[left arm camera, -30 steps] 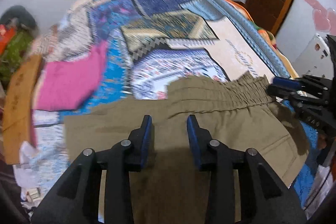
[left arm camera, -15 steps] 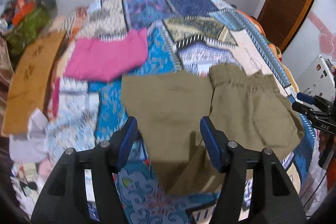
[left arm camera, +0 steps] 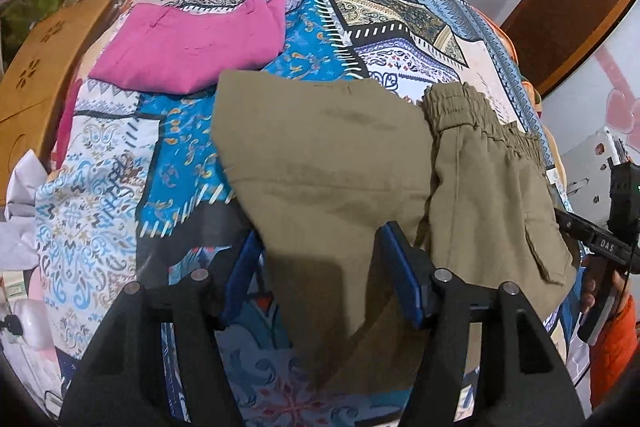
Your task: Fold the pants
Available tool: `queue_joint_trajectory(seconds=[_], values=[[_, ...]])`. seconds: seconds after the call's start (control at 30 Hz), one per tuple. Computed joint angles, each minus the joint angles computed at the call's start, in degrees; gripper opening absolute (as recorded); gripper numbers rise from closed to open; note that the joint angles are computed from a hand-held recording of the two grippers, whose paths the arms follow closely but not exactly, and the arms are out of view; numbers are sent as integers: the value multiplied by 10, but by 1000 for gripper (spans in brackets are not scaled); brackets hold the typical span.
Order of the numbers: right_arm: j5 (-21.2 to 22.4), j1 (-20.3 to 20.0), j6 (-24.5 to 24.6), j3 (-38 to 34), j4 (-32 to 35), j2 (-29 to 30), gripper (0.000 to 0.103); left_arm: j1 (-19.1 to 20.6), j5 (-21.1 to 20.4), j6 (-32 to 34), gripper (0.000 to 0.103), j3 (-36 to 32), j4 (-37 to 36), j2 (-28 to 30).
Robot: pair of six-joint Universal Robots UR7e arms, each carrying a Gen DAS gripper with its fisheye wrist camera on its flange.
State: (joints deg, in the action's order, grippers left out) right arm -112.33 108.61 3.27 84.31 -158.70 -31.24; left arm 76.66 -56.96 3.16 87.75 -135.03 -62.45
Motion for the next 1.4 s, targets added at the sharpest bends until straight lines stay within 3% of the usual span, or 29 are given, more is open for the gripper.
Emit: queue_joint_trajectory(seconds=[0.13, 0.23, 0.43, 0.47, 0.6, 0.77, 1.03, 1.4], values=[[23, -8, 11, -4, -16, 6, 67, -1, 0, 8, 57, -7, -7, 8], [29, -10, 6, -8, -26, 10, 64, -1, -1, 18, 47, -8, -18, 11], [53, -16, 1, -22, -19, 16, 37, -11, 24, 49, 22, 0, -60, 21], [54, -15, 1, -23, -18, 17, 32, -14, 35, 54, 9, 5, -76, 22], [15, 0, -20, -34, -25, 25, 18, -22, 55, 58, 5, 9, -101, 23], [-28, 19, -68, -46, -40, 32, 15, -30, 54, 69, 4, 15, -120, 10], [-30, 41, -100, -83, -47, 40, 14, -52, 79, 117, 3, 23, -171, -9], [-26, 73, -159, -232, -7, 113, 14, -47, 105, 176, 3, -28, -214, -13]])
